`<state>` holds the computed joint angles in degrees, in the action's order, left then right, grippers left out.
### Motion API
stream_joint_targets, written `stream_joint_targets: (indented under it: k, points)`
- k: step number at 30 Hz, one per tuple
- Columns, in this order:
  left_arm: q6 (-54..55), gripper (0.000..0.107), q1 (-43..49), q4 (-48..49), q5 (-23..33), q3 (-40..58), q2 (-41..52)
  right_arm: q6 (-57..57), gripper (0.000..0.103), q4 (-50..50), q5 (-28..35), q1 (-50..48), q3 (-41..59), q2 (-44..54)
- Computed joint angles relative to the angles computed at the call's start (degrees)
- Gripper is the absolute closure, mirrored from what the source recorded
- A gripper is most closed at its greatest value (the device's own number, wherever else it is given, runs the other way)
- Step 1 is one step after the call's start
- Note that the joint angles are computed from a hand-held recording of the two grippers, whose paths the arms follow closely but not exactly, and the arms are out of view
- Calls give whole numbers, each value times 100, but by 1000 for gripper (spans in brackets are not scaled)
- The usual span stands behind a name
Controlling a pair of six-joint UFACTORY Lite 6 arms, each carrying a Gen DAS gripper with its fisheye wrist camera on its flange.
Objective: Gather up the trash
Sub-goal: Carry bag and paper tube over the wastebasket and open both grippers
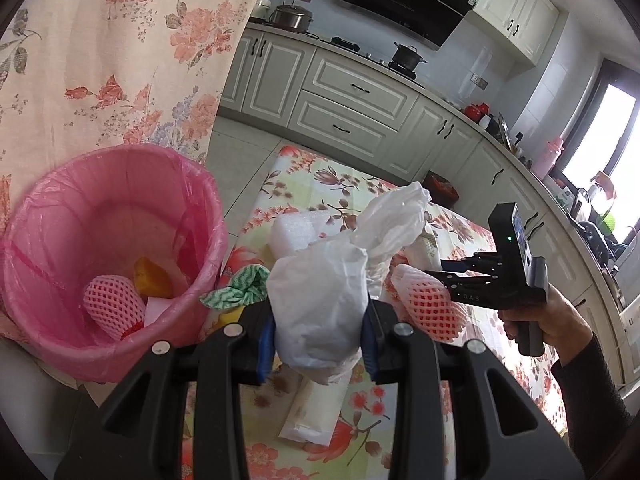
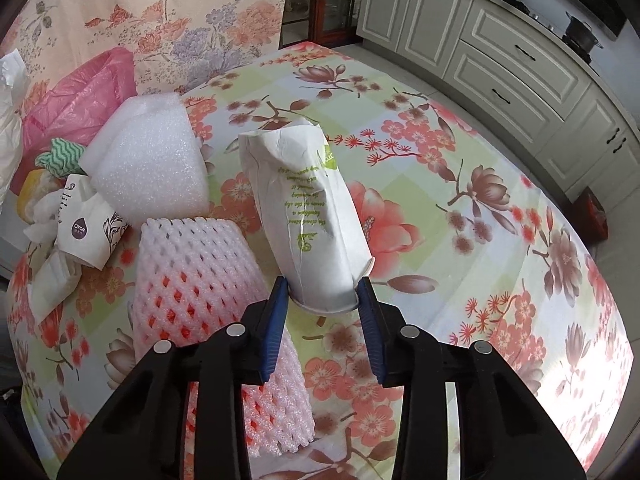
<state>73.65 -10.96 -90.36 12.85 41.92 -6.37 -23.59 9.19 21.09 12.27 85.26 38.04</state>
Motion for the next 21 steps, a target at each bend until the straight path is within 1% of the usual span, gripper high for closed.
stream_joint_targets:
  k: [4, 13, 17, 18, 20, 21]
  points:
    - [-19, 74, 126, 49, 29, -29, -72, -90, 69, 321, -199, -83, -301, -205]
    - [-57, 74, 401, 161, 46, -23, -251, -866, 70, 1536, -616, -177, -1262, -1323]
    - [137, 74, 618, 51, 75, -47, -345, -897, 70, 1782, -676, -55, -1537, -1803]
    - [151, 74, 693, 59, 80, -37, -364, -845, 78, 1788, -694, 8, -1605, -1927]
    - [129, 74, 859, 150, 82, -4, -408, -706, 78, 1802, -713, 126, -1678, -2143]
    - [78, 74, 945, 225, 93, 11, -444, -665, 94, 1825, -722, 193, -1695, -2218]
